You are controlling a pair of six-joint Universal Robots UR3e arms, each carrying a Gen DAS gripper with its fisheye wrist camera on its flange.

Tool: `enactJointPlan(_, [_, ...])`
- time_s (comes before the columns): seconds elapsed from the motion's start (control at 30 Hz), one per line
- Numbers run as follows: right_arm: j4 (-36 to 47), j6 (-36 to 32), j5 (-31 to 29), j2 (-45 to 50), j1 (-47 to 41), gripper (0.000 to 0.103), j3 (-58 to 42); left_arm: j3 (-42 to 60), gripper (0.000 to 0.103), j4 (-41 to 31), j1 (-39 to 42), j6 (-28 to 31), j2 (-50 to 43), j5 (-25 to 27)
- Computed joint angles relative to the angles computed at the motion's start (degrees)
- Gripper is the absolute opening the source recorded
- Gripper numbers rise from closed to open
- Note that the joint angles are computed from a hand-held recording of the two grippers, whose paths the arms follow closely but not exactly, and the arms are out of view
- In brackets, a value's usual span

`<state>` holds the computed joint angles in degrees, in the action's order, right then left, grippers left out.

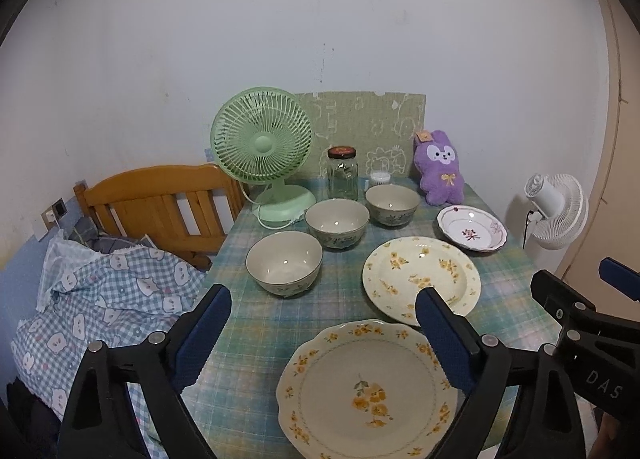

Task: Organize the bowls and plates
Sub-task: 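Close both tools on the rim of the large yellow-flowered plate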

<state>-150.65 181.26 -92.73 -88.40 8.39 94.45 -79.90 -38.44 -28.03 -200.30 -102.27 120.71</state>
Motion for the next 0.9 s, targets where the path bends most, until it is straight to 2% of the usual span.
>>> enactJointPlan(0.4, [-0.6, 1.4, -5.1, 11.2, 6.2, 0.094, -7.0, -6.5, 0.087, 2.4, 6.3, 1.7, 0.6, -6.4])
enactJointPlan(0.9, [-2.8, 2.4, -7.6, 23.9, 9.8, 0.09, -12.1, -15.0, 0.08, 6.9, 12.0, 2.5, -1.9, -13.4])
